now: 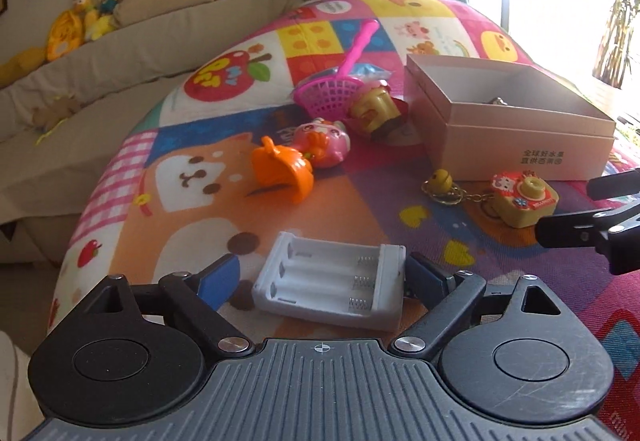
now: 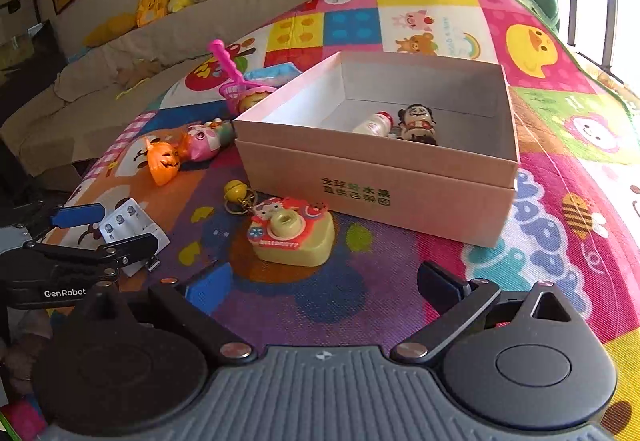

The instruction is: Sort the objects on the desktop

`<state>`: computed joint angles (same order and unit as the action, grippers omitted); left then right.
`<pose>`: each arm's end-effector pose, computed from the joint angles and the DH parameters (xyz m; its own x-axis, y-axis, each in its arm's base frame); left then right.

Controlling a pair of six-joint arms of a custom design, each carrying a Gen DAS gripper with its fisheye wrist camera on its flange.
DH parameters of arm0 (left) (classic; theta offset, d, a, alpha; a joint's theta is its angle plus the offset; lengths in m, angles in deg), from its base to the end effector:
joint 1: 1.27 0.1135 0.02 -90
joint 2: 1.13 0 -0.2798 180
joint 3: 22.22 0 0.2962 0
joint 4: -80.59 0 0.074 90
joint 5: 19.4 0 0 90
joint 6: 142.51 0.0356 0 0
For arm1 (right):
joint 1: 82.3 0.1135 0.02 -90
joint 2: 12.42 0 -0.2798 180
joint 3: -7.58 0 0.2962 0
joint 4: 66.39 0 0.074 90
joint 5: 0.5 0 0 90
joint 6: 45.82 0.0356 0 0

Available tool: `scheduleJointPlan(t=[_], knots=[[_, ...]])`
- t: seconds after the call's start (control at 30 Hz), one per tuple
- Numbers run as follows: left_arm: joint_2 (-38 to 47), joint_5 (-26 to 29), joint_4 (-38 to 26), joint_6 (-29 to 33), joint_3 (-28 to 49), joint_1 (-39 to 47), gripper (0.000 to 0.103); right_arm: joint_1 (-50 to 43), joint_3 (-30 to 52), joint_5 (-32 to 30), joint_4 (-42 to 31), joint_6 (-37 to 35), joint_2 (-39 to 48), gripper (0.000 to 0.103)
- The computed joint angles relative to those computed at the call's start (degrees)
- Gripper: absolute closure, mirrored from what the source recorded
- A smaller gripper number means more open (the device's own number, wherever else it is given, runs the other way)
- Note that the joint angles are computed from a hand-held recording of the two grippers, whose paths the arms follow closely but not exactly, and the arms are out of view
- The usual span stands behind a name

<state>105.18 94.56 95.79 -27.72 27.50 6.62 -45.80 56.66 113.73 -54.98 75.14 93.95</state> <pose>0.3403 0.0326 0.0643 -0.5206 0.3147 -0.7937 0.4347 0.8978 0.0708 0.2764 0.1864 0.0563 -0.6558 0.0984 -0.7485 0.0287 0.9940 0.1055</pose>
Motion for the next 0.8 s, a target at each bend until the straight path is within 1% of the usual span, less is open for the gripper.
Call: scheduleJointPlan(t=[0.07,0.17,0.2,0.27,0.3,0.33,0.37,0.43,0.5,0.57,0.67,0.8], knots=[[0.0,2.1,-1.5,0.6,0.4,0.9,0.008,0.3,5.0,0.9,-2.8,-1.3,3.4,0.004],[0.0,4.0,-2.2,1.6,0.5,1.4,0.007,-1.1,9.6,-1.7,-5.6,-0.8,6.3,0.006],[0.1,4.0,-2.4,1.6,0.5,1.2,0.007,-1.5,10.6,-2.5,-6.5,-0.7,6.9,0.014],[0.3,3.6,-3.2,1.4,1.1,0.9,0.007,-1.2,11.5,-1.0,-7.2,-1.6,7.3,0.028],[0.5,3.4,-3.7,1.1,1.5,0.8,0.007,-1.0,11.5,-0.4,-7.9,-1.9,7.0,0.041],[0.7,3.3,-3.9,1.0,1.7,0.8,0.007,-1.2,11.1,-1.1,-8.2,-2.0,6.4,0.045],[0.7,3.1,-3.7,0.9,1.8,0.8,0.007,-1.5,9.9,-2.3,-8.0,-1.6,5.4,0.045],[0.8,2.7,-2.9,1.2,1.7,0.6,0.011,-1.1,7.3,-2.4,-7.3,-1.5,3.3,0.045],[0.3,3.1,-3.4,1.7,1.5,0.5,0.019,-0.6,4.5,-2.6,-7.9,-1.3,0.7,0.045],[-0.9,2.8,-3.0,2.8,0.6,-0.1,0.019,-0.1,1.0,-2.5,-8.5,-0.6,-3.0,0.045],[-4.6,5.7,-3.6,3.0,-0.6,-1.3,0.020,1.5,-4.2,2.6,-10.2,-1.1,-11.4,0.046],[-10.5,8.1,-0.4,-1.0,-1.5,-5.5,0.020,0.7,-8.4,12.1,-11.8,-6.9,-26.3,0.046]])
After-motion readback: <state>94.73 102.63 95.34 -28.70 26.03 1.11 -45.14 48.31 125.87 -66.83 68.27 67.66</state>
